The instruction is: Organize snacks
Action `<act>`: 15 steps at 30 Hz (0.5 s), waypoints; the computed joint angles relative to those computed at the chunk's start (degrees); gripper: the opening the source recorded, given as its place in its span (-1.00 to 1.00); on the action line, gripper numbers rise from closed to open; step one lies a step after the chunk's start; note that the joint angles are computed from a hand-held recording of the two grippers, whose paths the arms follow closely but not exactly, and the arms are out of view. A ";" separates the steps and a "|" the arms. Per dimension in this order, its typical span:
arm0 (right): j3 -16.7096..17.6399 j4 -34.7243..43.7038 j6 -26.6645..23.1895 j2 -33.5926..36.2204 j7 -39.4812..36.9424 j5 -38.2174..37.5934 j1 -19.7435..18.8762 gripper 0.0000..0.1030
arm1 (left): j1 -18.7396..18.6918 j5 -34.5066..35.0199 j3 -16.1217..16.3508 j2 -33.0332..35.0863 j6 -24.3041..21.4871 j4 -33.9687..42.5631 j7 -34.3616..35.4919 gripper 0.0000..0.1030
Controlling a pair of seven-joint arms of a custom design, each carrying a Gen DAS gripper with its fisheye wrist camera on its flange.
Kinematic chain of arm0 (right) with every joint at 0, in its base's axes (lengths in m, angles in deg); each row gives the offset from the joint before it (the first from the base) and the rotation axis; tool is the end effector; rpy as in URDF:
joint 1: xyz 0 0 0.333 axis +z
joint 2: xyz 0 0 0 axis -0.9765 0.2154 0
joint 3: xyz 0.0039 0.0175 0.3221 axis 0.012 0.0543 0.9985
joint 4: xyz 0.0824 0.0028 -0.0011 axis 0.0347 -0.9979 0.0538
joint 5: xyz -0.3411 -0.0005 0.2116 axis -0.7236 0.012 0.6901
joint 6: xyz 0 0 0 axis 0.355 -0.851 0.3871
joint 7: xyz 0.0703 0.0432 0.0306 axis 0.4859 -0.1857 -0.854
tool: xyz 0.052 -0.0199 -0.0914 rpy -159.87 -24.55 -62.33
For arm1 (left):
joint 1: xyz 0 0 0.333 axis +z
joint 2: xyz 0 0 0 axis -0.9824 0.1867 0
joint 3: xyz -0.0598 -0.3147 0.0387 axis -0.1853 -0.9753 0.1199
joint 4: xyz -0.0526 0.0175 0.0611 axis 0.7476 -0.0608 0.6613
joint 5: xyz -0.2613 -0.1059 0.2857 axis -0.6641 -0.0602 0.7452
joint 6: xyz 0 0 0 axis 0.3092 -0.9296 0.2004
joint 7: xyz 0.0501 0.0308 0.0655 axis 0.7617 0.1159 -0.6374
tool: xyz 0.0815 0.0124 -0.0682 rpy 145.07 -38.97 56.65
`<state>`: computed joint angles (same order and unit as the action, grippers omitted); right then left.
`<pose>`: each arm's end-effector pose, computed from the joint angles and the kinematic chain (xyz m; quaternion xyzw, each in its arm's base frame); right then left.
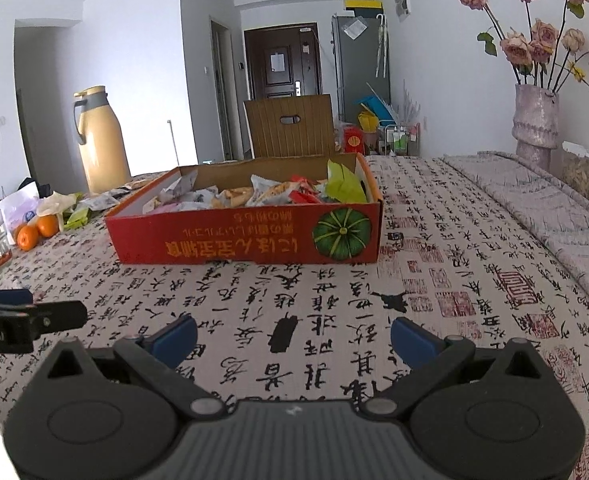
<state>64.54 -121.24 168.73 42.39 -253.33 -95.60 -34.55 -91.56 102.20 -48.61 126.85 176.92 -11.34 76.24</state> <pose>0.6376 0.4721 0.3206 -0.5509 0.6756 -0.3394 0.3534 0.7118 -0.2840 0.3305 -0.5089 0.7211 -0.4070 0.2354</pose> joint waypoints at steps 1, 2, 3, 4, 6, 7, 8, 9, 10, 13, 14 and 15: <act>0.02 -0.06 0.00 -0.01 0.01 0.06 -0.01 1.00 | 0.08 0.01 -0.16 0.03 -0.11 0.06 0.11 1.00; 0.07 -0.04 -0.02 -0.01 -0.07 0.16 -0.04 1.00 | 0.11 0.01 -0.24 0.05 -0.16 0.09 0.19 1.00; 0.07 -0.04 -0.04 0.00 -0.09 0.21 -0.05 1.00 | 0.11 -0.02 -0.22 0.07 -0.16 0.12 0.21 1.00; 0.09 -0.02 -0.07 0.01 -0.17 0.29 -0.07 1.00 | 0.11 -0.06 -0.24 0.08 -0.14 0.12 0.21 1.00; 0.07 0.02 0.01 0.03 -0.21 0.33 -0.10 1.00 | 0.09 -0.10 -0.25 0.11 -0.16 0.16 0.25 1.00; 0.07 0.01 0.04 0.05 -0.20 0.35 -0.10 1.00 | 0.05 -0.11 -0.20 0.08 -0.11 0.10 0.24 1.00; 0.03 -0.05 0.07 0.01 -0.19 0.34 -0.09 1.00 | -0.04 -0.12 -0.08 0.08 -0.10 0.12 0.22 1.00; 0.02 -0.08 0.07 0.00 -0.17 0.34 -0.08 1.00 | 0.11 -0.11 -0.27 0.10 -0.11 0.11 0.30 1.00; 0.02 -0.08 0.07 0.00 -0.17 0.34 -0.08 1.00 | 0.18 -0.13 -0.37 0.11 -0.10 0.09 0.34 1.00; -0.01 -0.07 0.03 0.02 -0.13 0.34 -0.06 1.00 | 0.30 -0.16 -0.55 0.16 -0.09 0.13 0.45 1.00; 0.00 -0.08 0.04 0.00 -0.15 0.35 -0.07 1.00 | 0.31 -0.18 -0.57 0.18 -0.09 0.15 0.47 1.00; 0.01 -0.09 0.08 -0.01 -0.17 0.35 -0.08 1.00 | 0.35 -0.19 -0.61 0.21 -0.08 0.19 0.51 1.00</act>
<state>64.55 -121.33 168.81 42.38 -253.49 -95.25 -34.64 -91.21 102.01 -49.23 127.07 176.84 -11.16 76.75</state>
